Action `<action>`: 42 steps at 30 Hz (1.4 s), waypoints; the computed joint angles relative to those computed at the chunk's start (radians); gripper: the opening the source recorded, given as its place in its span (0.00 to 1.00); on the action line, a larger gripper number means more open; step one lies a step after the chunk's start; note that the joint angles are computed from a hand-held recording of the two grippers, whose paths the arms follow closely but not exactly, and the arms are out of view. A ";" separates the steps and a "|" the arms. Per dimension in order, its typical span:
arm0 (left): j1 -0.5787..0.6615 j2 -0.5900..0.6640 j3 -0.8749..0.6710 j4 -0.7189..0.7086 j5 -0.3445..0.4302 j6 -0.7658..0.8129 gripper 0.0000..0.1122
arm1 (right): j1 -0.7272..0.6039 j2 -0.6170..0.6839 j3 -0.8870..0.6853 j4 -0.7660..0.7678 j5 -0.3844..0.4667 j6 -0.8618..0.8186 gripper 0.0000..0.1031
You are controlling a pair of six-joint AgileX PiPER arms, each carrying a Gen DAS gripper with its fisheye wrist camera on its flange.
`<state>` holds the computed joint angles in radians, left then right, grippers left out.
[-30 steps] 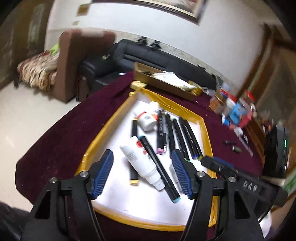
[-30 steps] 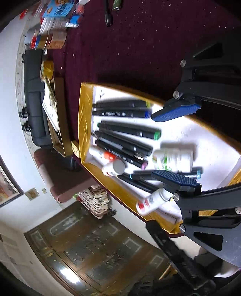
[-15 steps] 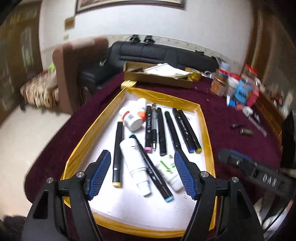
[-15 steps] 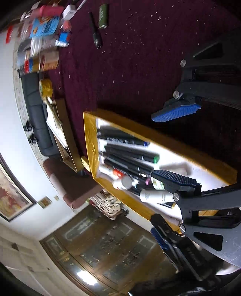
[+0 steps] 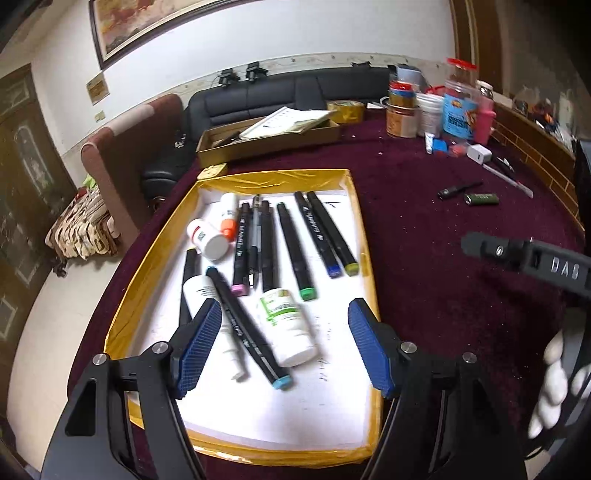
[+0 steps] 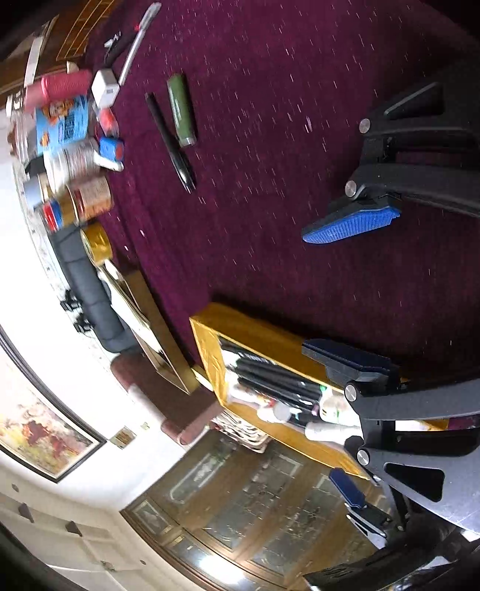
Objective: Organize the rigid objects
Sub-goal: 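Grasp the black pen with the left tool while the right tool approaches the green tube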
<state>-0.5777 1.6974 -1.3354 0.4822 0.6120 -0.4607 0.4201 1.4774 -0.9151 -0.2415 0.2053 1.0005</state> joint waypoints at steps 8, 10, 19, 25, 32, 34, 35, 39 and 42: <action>-0.083 0.032 -0.057 0.039 0.062 -0.018 0.63 | -0.157 -0.111 0.080 0.261 0.011 -0.300 0.48; -0.099 0.040 -0.070 0.044 0.075 -0.021 0.63 | -0.191 -0.135 0.093 0.306 0.017 -0.356 0.49; -0.158 0.076 -0.124 0.084 0.126 -0.030 0.63 | -0.324 -0.166 0.094 0.454 0.053 -0.570 0.49; -0.197 0.105 -0.155 0.144 0.161 -0.063 0.63 | -0.423 -0.113 0.046 0.522 0.062 -0.681 0.50; -0.231 0.140 -0.196 0.163 0.194 -0.064 0.63 | -0.522 -0.018 0.001 0.535 0.042 -0.728 0.50; -0.238 0.154 -0.211 0.166 0.203 -0.061 0.63 | -0.551 0.003 0.006 0.636 0.037 -0.825 0.50; -0.241 0.163 -0.222 0.163 0.208 -0.056 0.63 | -0.568 0.011 0.012 0.715 0.036 -0.898 0.50; -0.254 0.215 -0.285 0.151 0.232 -0.028 0.63 | -0.622 0.021 0.034 0.946 0.044 -1.120 0.50; -0.263 0.263 -0.347 0.136 0.254 0.003 0.63 | -0.657 0.015 0.053 1.096 0.054 -1.265 0.50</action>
<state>-0.8408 1.9603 -1.6828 0.6184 0.8658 -0.4575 -0.2366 1.4919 -0.8622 0.8549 0.2590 -0.2642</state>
